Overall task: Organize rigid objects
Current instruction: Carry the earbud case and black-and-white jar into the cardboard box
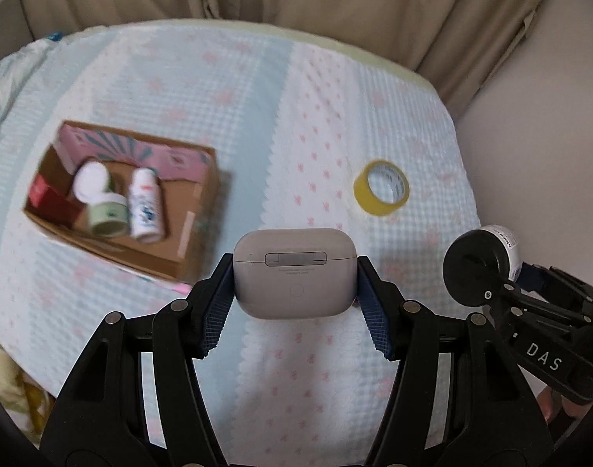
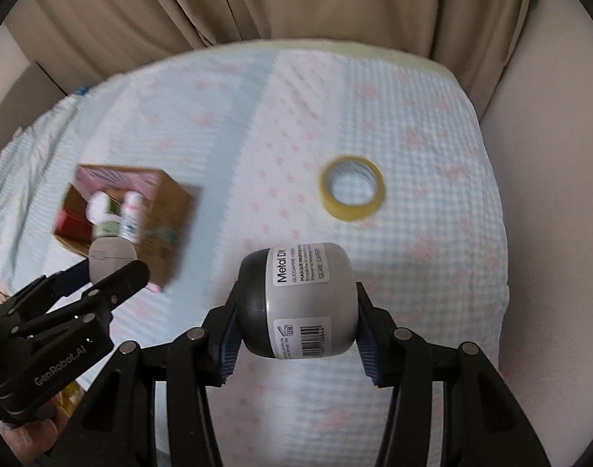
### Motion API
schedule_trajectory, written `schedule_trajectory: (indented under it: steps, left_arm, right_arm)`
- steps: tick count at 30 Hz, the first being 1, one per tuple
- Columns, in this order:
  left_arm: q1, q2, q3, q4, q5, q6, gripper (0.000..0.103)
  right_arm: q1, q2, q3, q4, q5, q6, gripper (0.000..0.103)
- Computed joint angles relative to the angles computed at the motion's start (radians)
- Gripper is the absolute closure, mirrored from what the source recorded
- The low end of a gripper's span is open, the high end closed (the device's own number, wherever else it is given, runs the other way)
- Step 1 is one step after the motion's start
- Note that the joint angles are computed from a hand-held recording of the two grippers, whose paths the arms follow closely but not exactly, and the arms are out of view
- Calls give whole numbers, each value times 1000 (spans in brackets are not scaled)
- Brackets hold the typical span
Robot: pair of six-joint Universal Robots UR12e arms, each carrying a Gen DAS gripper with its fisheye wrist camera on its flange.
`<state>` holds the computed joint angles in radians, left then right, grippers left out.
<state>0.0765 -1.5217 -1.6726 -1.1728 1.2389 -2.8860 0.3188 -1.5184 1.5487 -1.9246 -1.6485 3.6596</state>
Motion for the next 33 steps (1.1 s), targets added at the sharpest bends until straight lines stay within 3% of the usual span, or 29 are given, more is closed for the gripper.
schedule_trajectory:
  steps: [9,20,26,33]
  left_arm:
    - [109,-31,96,-76,-47,97,46]
    - [230,-176,262,-227,-104,317,46]
    - [263,-281,359,-292,-88,432,46]
    - [272,-384,439,-292,-34,496,46]
  right_arm:
    - [67,74,-136,-50,-6,59,56]
    - [153,242,-347,-2,-43,211,56]
    - [189,352,-470,67,-51,336,56]
    - [208,449,-561,114,-27,439,56]
